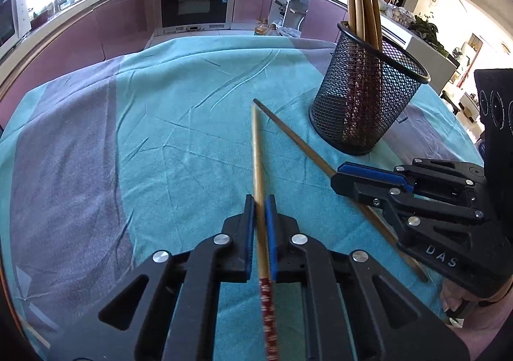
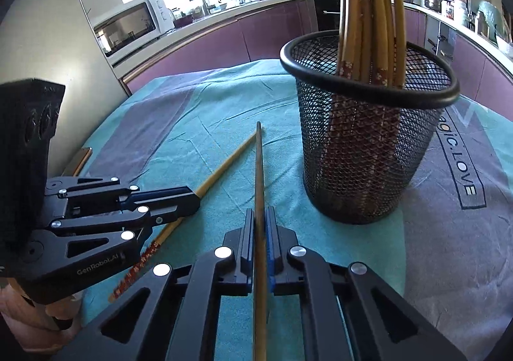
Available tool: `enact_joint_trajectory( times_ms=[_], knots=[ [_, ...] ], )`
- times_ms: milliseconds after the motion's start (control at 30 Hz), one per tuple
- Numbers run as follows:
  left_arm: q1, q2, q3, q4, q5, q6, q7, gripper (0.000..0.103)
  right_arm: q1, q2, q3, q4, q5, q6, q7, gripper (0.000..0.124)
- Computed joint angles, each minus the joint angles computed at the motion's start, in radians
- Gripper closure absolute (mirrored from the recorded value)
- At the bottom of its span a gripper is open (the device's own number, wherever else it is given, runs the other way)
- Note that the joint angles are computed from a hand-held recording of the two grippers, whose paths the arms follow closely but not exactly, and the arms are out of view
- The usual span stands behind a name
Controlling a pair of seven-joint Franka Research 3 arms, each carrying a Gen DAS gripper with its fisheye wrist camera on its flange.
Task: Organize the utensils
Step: 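Close the left tool on a chopstick while the right tool grasps the other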
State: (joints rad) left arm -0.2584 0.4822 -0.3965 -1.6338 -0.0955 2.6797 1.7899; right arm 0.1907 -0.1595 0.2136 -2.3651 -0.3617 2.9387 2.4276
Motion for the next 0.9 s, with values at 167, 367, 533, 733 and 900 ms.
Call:
enact_joint_trajectory(
  times_ms=[167,367,533,733,900],
  knots=[
    [-0.001,-0.012,0.002,-0.017,0.01,0.005,0.005,0.095,0.038,-0.009,-0.022,-0.012,0.086,0.013,-0.099,0.118],
    [-0.021,0.001,0.017,0.007,0.043,-0.005,-0.001,0.092,0.06,0.02,-0.027,0.02,0.142,-0.03,-0.18,0.118],
    [-0.033,0.028,0.022,0.046,0.062,-0.02,-0.006,0.09,0.056,0.029,-0.024,0.033,0.107,-0.045,-0.162,0.118],
    [-0.032,0.03,0.02,0.047,0.064,-0.014,-0.024,0.095,0.061,0.035,-0.036,0.03,0.104,-0.017,-0.141,0.118],
    [-0.013,0.011,0.001,0.018,0.039,0.011,-0.013,0.096,0.049,0.001,-0.031,-0.009,0.128,0.035,-0.148,0.118]
  ],
)
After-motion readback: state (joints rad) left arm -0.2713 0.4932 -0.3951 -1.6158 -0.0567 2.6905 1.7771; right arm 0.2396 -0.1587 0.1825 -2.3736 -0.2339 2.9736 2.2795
